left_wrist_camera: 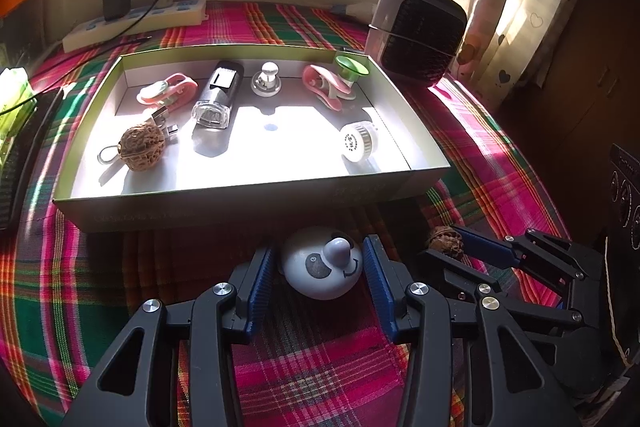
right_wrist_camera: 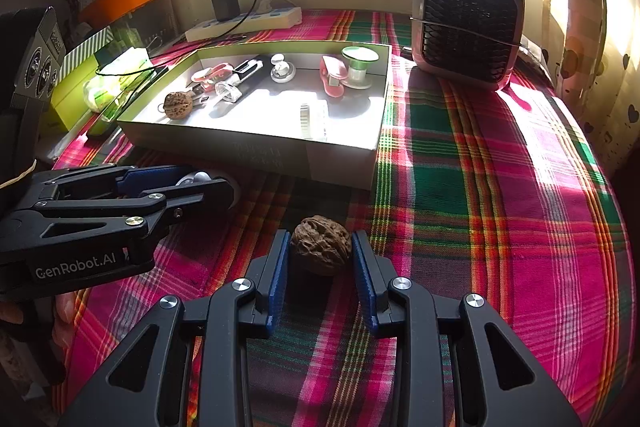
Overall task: Organize objects
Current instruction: 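Close right gripper on second walnut while left gripper grasps white mushroom piece, then lift walnut with right gripper while left gripper lifts mushroom piece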
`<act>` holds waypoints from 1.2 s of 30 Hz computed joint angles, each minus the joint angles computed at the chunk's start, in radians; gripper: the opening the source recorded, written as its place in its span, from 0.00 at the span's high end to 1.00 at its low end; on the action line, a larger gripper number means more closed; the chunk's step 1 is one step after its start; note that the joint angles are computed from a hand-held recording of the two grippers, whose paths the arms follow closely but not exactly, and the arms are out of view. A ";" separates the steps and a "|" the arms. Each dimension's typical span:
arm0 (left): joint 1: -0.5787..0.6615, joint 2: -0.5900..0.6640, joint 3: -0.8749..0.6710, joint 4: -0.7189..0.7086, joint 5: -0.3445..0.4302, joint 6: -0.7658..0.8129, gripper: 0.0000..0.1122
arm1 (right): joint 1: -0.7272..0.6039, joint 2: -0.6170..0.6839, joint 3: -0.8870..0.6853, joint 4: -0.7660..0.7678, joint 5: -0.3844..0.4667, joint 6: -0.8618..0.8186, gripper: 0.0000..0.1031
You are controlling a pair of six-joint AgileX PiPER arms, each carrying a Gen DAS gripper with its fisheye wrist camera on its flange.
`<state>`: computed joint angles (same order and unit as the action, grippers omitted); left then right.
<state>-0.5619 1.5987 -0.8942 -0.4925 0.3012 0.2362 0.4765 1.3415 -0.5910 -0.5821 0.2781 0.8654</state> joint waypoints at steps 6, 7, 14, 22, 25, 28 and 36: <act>0.005 -0.005 0.008 -0.031 -0.005 0.030 0.63 | 0.001 0.000 0.001 -0.003 0.000 0.004 0.69; 0.005 -0.006 0.009 -0.033 -0.005 0.033 0.63 | 0.002 0.000 0.001 -0.004 0.000 0.005 0.69; 0.006 -0.021 0.018 -0.055 -0.018 0.057 0.69 | 0.002 0.000 0.001 -0.005 0.000 0.006 0.69; 0.006 -0.024 0.025 -0.069 -0.023 0.068 0.70 | -0.001 -0.001 0.003 -0.003 -0.002 0.000 0.69; 0.002 -0.024 0.025 -0.050 -0.027 0.048 0.69 | 0.000 -0.001 0.002 -0.005 0.000 0.002 0.69; 0.001 -0.024 0.025 -0.051 -0.028 0.050 0.69 | 0.001 0.000 0.001 -0.006 0.001 0.003 0.69; 0.000 -0.024 0.026 -0.049 -0.029 0.045 0.69 | 0.004 0.001 0.000 -0.010 0.003 0.010 0.69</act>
